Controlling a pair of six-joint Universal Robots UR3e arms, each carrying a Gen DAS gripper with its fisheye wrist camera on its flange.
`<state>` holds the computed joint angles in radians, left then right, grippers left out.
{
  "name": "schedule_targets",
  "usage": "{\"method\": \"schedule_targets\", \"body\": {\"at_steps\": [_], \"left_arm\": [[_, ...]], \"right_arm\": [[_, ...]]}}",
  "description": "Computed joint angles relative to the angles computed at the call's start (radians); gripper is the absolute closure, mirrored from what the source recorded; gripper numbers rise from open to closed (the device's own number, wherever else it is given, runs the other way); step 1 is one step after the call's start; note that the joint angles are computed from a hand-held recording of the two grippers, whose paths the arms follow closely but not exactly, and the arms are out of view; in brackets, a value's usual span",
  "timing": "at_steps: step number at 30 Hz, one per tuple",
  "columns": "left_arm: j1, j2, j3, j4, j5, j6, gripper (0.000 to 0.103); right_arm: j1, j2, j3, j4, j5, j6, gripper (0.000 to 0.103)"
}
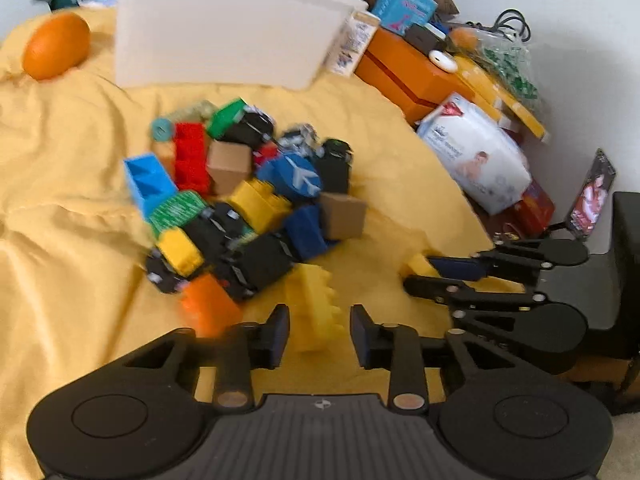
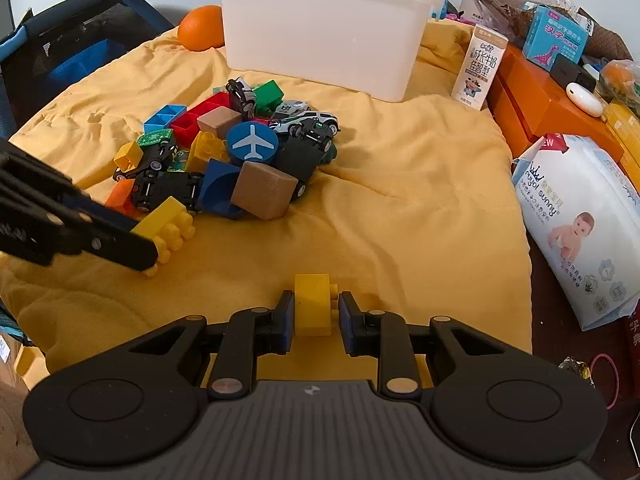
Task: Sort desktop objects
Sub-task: 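Lift both held yellow bricks off the blanket with both tools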
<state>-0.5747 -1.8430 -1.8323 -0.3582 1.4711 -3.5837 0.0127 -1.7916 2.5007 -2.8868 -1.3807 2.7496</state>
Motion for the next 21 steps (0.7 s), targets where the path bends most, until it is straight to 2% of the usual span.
{"method": "schedule_targets", "body": {"at_steps": [2, 4, 10, 13, 15, 17, 21], "left_arm": [[-0.038, -0.017, 0.044, -0.046, 0.098, 0.051, 0.066], [-0.061, -0.017, 0.052, -0.054, 0.159, 0.098, 0.065], [-0.076, 0.012, 0.039, -0.051, 0.193, 0.182, 0.064], [-0.123, 0.009, 0.078, -0.097, 0.256, 0.232, 0.064], [-0.168, -0.002, 0.112, -0.131, 0.324, 0.276, 0.064], [-0.210, -0.015, 0.137, -0.141, 0.374, 0.325, 0.064], [-0.267, -0.062, 0.186, -0.122, 0.424, 0.415, 0.064]], "right_arm": [[0.005, 0.002, 0.000, -0.003, -0.003, -0.001, 0.076], [0.012, 0.007, -0.001, -0.010, -0.006, -0.002, 0.076], [0.043, 0.017, -0.002, -0.041, -0.035, -0.009, 0.076], [0.056, 0.019, 0.001, -0.052, -0.042, -0.022, 0.075], [0.046, -0.006, -0.002, -0.015, -0.027, -0.030, 0.075], [0.012, -0.074, -0.008, 0.081, 0.021, -0.039, 0.075], [-0.087, -0.221, 0.001, 0.232, 0.130, -0.045, 0.075]]}}
